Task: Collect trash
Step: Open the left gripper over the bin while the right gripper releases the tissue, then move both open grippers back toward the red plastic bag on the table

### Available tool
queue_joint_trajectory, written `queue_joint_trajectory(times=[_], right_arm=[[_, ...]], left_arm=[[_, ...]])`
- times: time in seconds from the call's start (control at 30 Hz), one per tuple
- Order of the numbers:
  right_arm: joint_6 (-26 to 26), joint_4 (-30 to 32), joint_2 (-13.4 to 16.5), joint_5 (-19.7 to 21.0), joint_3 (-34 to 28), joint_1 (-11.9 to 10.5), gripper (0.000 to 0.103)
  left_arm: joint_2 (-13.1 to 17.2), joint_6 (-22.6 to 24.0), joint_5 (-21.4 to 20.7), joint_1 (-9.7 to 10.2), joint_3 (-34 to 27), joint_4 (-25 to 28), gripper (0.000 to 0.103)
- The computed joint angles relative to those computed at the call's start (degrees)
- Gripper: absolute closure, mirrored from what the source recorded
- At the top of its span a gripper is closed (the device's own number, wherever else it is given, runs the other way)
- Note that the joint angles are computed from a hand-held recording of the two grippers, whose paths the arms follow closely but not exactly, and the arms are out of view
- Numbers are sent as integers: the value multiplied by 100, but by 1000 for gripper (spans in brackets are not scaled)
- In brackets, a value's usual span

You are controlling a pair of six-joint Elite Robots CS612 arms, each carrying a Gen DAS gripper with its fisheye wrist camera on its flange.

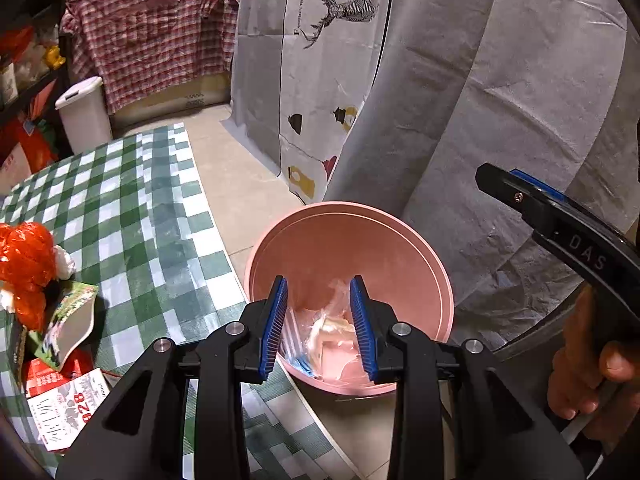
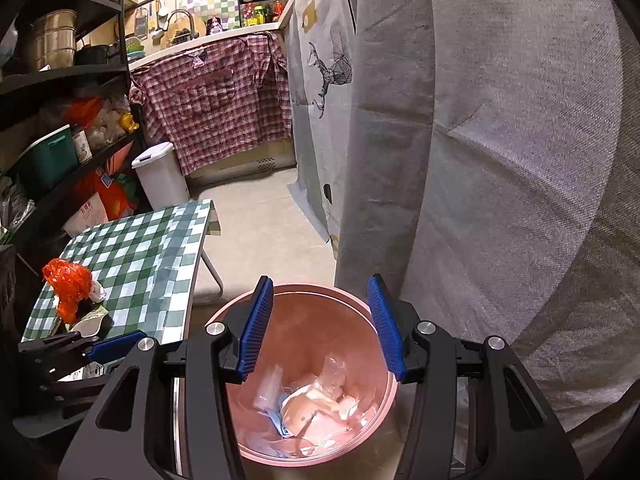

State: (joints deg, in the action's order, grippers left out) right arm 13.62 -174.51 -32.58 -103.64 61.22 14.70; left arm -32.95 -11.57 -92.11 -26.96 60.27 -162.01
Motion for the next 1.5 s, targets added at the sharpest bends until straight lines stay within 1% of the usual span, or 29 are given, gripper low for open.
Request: queue_joint_trajectory(times=[0.23,0.43,0.5,0.53,0.6,0.63,0.7,0.77,0.8,0.9,0.97,1.1,1.17,1.2,1.27,1.3,1.37,1.5], right_arm=[[-150,-216,8,59,-7,53,53],[-318,-269,40,156,-91,126,54],[-377,-300,56,218,-131,161,56],[-390,-318,59,245,-139,174,57],[-425,-344,75,359,-180,205,69],[-434,-336,83,450,-204,214,73],[-433,-319,95,634,-241,225,85],[-430,-310,103,778,-268,249,90],[-448,-305,112,870,-291,259,91],[-590,-287,142,1076,-342,290,91],[-734,-146,171,1405,-406,294,91],[-1138,193,248,1865,-560,348,90],[-1346,341,301,1938,-658,396,90],[-1414,419,330,1980,-713,413,90],[-1538,567,391,2047,-824,459,90],[-1571,650,426,2088,-896,475,88],[-1583,857,528,2208,-1092,499,86],[-1534,1307,827,2455,-1646,550,86]], left_arm=[[-144,-17,80,31,221,-248,71],[-325,-51,200,107,507,-530,71],[-395,-88,249,145,623,-636,72],[-432,-115,287,170,688,-699,74],[-487,-147,332,213,777,-758,78],[-515,-157,349,239,821,-793,79],[-581,-181,436,292,932,-902,80],[-640,-236,513,349,1029,-984,83],[-680,-289,548,400,1099,-1052,84],[-767,-362,655,509,1270,-1227,84],[-822,-377,758,585,1403,-1353,84],[-906,-492,895,752,1569,-1363,84],[-938,-610,947,819,1606,-1296,84],[-955,-739,948,868,1619,-1267,84],[-969,-802,997,902,1630,-1302,84],[-972,-815,1010,927,1632,-1339,84],[-968,-868,998,968,1631,-1381,84],[-928,-941,1044,1014,1623,-1353,84]])
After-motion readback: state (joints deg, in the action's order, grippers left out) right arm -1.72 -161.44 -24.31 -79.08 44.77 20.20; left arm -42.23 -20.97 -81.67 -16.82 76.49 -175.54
